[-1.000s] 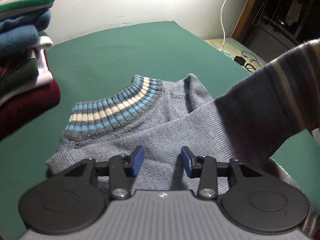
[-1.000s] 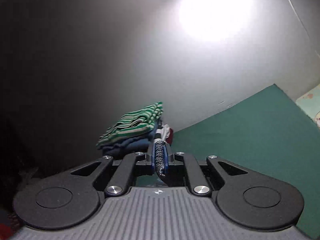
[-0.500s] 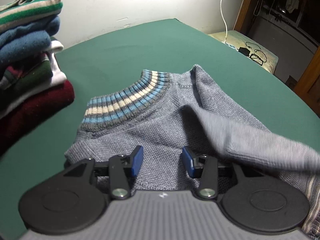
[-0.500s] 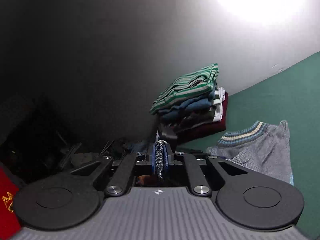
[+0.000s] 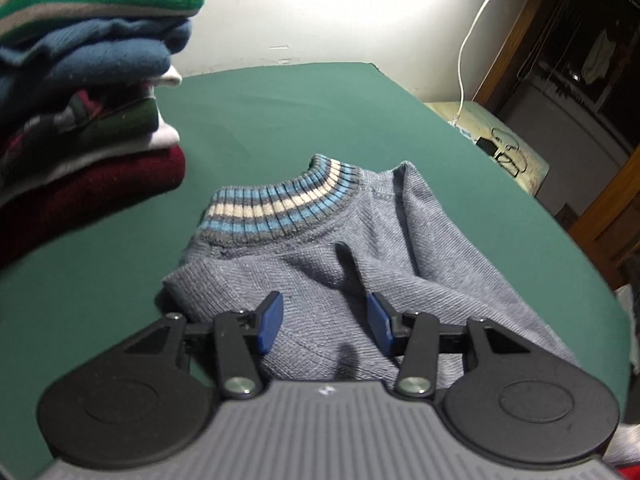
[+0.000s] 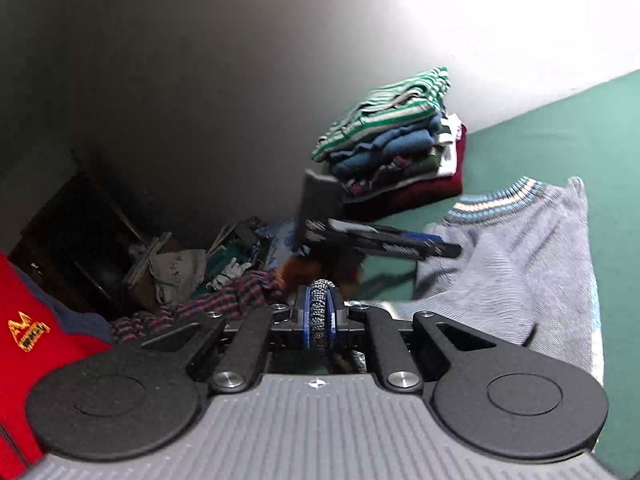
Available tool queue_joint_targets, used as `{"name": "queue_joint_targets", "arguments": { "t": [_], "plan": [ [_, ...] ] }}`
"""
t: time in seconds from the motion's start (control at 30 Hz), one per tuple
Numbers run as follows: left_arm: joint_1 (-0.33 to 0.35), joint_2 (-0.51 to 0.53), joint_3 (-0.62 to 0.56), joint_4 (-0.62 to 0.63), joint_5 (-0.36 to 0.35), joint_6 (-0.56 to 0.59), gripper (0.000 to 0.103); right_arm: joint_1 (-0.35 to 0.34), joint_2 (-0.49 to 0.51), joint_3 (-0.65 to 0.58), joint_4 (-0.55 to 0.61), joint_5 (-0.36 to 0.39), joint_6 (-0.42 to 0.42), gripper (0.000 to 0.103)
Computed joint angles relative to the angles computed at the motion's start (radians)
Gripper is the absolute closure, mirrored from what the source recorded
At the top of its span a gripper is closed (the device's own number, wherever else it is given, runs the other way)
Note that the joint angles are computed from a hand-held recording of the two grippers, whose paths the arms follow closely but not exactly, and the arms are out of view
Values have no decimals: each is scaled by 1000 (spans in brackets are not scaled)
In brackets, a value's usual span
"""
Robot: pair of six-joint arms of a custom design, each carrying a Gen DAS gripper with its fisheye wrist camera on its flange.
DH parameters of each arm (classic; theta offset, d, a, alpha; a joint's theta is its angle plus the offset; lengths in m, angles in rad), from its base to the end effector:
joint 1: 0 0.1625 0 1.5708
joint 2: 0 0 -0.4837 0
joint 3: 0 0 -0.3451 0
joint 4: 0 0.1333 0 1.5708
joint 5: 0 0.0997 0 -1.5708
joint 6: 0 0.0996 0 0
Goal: Fold clothes
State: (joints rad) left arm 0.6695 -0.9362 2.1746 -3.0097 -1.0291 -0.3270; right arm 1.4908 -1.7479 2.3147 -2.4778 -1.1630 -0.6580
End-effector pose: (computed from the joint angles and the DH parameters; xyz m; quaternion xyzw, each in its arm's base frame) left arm -0.2885 -0.4638 0.1620 0.2458 0.9270 -0.2322 0.1620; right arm 0.1458 -0.3432 0.4004 -0.3079 0.9154 -0.2266 0.1263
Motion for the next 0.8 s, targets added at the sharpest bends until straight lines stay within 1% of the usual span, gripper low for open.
{"name": "queue_joint_targets", "arguments": {
  "t": [0.1, 0.2, 0.3, 0.4, 0.5, 0.53, 0.57, 0.63, 0.7, 0.73, 0.8],
  "plan": [
    [-6, 12, -3, 8, -24, -8, 54, -1, -13, 8, 10, -33, -23, 94],
    [-8, 39, -22, 16, -42, -9, 54, -5, -20, 15, 20, -47, -36, 94],
    [-9, 68, -47, 28, -54, -7, 43, -10, -25, 20, 26, -54, -38, 94],
    [7, 88, -73, 42, -74, -19, 42, -16, -32, 26, 33, -53, -38, 94],
    [23, 94, -87, 37, -100, -48, 48, -24, -39, 34, 32, -49, -39, 94],
    [27, 95, -90, 35, -107, -57, 59, -26, -41, 37, 29, -48, -37, 94],
    [30, 95, -91, 34, -114, -65, 67, -29, -43, 39, 27, -47, -36, 94],
    [29, 95, -84, 17, -113, -80, 68, -36, -51, 42, 31, -45, -35, 94],
    [26, 94, -75, -5, -105, -93, 76, -40, -59, 43, 35, -44, -35, 94],
    [23, 93, -71, -19, -103, -99, 84, -42, -64, 43, 37, -43, -36, 94],
    [17, 91, -65, -42, -91, -110, 93, -43, -70, 43, 39, -47, -35, 94]
  ]
}}
